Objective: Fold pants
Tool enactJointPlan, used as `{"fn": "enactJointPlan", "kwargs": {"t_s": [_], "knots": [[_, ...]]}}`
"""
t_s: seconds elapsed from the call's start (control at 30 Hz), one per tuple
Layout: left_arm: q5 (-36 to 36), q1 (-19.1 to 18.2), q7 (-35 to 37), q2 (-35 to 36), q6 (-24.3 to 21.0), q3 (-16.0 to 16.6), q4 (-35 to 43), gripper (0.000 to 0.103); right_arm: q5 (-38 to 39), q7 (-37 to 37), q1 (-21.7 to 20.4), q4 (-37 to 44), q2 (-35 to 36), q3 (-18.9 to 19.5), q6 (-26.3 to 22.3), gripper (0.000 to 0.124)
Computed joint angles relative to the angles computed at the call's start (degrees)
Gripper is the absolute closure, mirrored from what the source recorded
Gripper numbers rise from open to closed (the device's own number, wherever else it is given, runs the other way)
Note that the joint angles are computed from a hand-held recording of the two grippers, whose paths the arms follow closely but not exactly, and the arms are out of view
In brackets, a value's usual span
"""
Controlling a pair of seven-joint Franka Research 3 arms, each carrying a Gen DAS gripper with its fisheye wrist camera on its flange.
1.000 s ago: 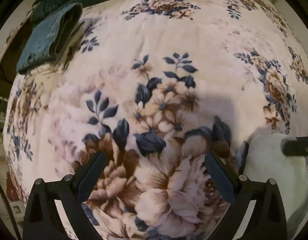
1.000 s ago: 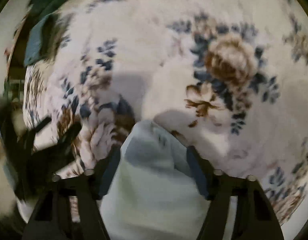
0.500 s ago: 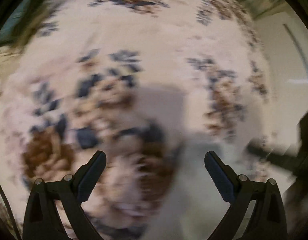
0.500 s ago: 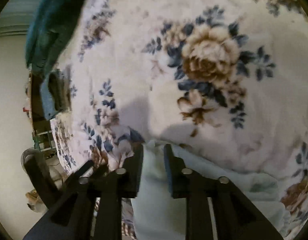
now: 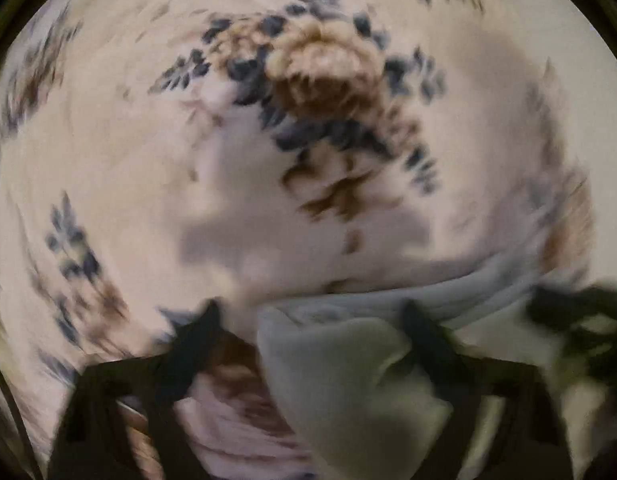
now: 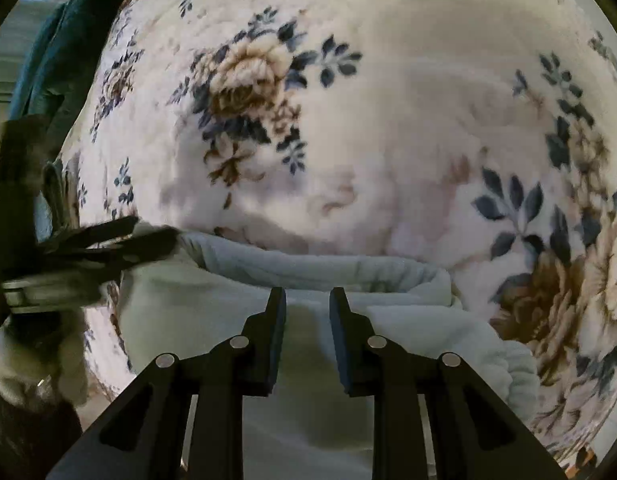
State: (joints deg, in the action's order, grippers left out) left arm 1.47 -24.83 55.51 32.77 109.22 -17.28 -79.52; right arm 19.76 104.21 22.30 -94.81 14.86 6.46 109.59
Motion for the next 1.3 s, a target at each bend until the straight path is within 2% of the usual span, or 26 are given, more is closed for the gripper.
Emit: {"fn": "enactJointPlan", "kwargs": {"t_s": [0.03, 0.17, 0.2, 0.23, 0.33, 0.4, 0.43, 0.47, 0.5, 0.53, 0.6, 0.63, 0.67, 0.73, 0.77, 0.83, 0.9, 0.93, 0.97, 1.0, 1.07, 1.1, 1.17, 1.2, 1.27, 1.3], "knots": [[3.0, -1.2, -0.4, 0.6, -2.3, 1.1, 1.0, 0.062, -0.4, 0.0, -0.1, -0.8, -0.4, -0.2, 0.1, 0.099], [14.6, -4.0, -5.2, 0.7, -11.2, 5.9, 2.3, 0.063, -1.1, -0.2, -0.5, -3.6, -1.8, -0.6, 0.9, 0.099], [14.9, -3.4, -7.4, -0.6, -11.5, 6.8, 0.6, 0.065, -1.2, -0.1, -0.7, -3.9, -1.9, -0.7, 0.9, 0.099], [12.6, -0.9, -10.7, -3.4, -8.5, 6.1, -2.8, 0.065, -1.4, 0.2, -0.7, -4.1, -2.0, -0.7, 1.0, 0.099], [0.9, 5.5, -13.5, -11.8, 7.0, 2.5, -14.2, 0.056, 1.5, 0.1, -1.3, -4.4, -2.2, -0.4, 3.1, 0.099], [-5.1, 6.8, -12.8, -14.1, 13.8, 0.5, -17.2, 0.041, 4.4, -1.0, -1.7, -4.6, -3.0, 0.0, 4.3, 0.098], [-8.0, 7.0, -11.6, -14.8, 17.4, -0.6, -18.3, 0.039, 5.9, -1.6, -1.8, -4.7, -3.2, 0.2, 4.9, 0.097], [-10.1, 6.7, -10.2, -14.2, 19.4, -1.7, -17.9, 0.037, 8.5, -3.0, -1.9, -4.8, -3.3, 0.7, 6.4, 0.088], [-11.2, 6.2, -8.9, -13.4, 20.0, -2.5, -17.0, 0.037, 10.3, -4.0, -1.8, -5.1, -3.5, 1.1, 7.7, 0.076], [-10.0, 5.0, -8.4, -11.7, 18.3, -2.7, -15.0, 0.037, 12.0, -5.6, -1.7, -5.2, -3.3, 1.5, 8.8, 0.071], [-2.7, 1.6, -9.0, -8.4, 10.0, -1.1, -10.1, 0.036, 12.5, -7.0, -1.1, -3.8, -1.6, 1.9, 7.9, 0.070], [2.3, -0.9, -10.2, -6.4, 5.7, 0.1, -7.9, 0.034, 9.6, -6.0, -1.0, -2.4, -0.3, 2.4, 6.2, 0.070], [3.9, -1.6, -11.1, -5.9, 4.3, 0.5, -7.5, 0.034, 2.7, -4.1, 1.1, -0.7, 1.1, 0.9, 3.3, 0.073], [3.0, -0.9, -12.9, -6.7, 5.7, 0.6, -8.9, 0.034, -12.0, 0.7, 4.2, 0.2, 1.7, -1.2, 0.9, 0.073], [2.0, -0.3, -14.2, -7.9, 6.8, 0.6, -9.9, 0.034, -14.7, 2.3, 4.6, -0.7, 0.9, -2.6, 0.5, 0.073], [1.6, 0.4, -16.8, -11.9, 9.4, 0.8, -12.9, 0.035, -10.3, 3.0, 1.6, -3.5, -1.7, -2.2, 1.7, 0.073], [1.7, 0.5, -20.9, -17.9, 14.1, 0.7, -18.5, 0.034, -4.3, 1.5, -0.9, -10.1, -7.8, -2.0, 6.9, 0.068], [2.2, 0.2, -23.8, -21.5, 16.3, 0.4, -21.7, 0.032, -2.3, 0.2, -1.5, -13.7, -11.0, -1.9, 10.0, 0.061], [2.7, -0.3, -26.3, -24.0, 18.2, 0.0, -24.3, 0.030, -0.6, -1.0, -2.0, -17.0, -14.1, -1.7, 12.4, 0.041], [3.1, -0.7, -28.8, -27.0, 20.0, -0.5, -27.3, 0.029, 1.6, -1.4, -2.4, -20.5, -17.5, -1.7, 13.7, 0.036], [3.8, -2.1, -32.9, -29.6, 23.1, -1.9, -31.3, 0.023, 6.7, -2.0, -2.9, -25.6, -22.8, -1.9, 12.6, 0.036], [2.8, -2.6, -32.3, -30.2, 23.1, -2.6, -32.5, 0.021, 6.8, -0.4, -3.0, -28.5, -25.8, -1.6, 11.7, 0.036], [4.4, -4.3, -32.5, -27.0, 17.0, -3.8, -30.7, 0.020, 5.7, 2.6, -3.1, -33.9, -30.8, -0.6, 10.0, 0.037], [3.7, -4.7, -32.4, -26.6, 15.8, -4.1, -31.5, 0.019, 5.3, 2.9, -3.0, -35.9, -32.0, -0.3, 9.9, 0.044], [-0.9, -4.8, -33.5, -27.8, 19.9, -4.4, -36.4, 0.016, 0.5, 5.7, -3.6, -39.3, -32.1, 1.1, 6.8, 0.061], [-4.1, -4.5, -33.4, -28.3, 21.7, -4.3, -38.0, 0.015, 0.8, 6.6, -3.5, -41.8, -31.9, 1.0, 6.7, 0.059]]}}
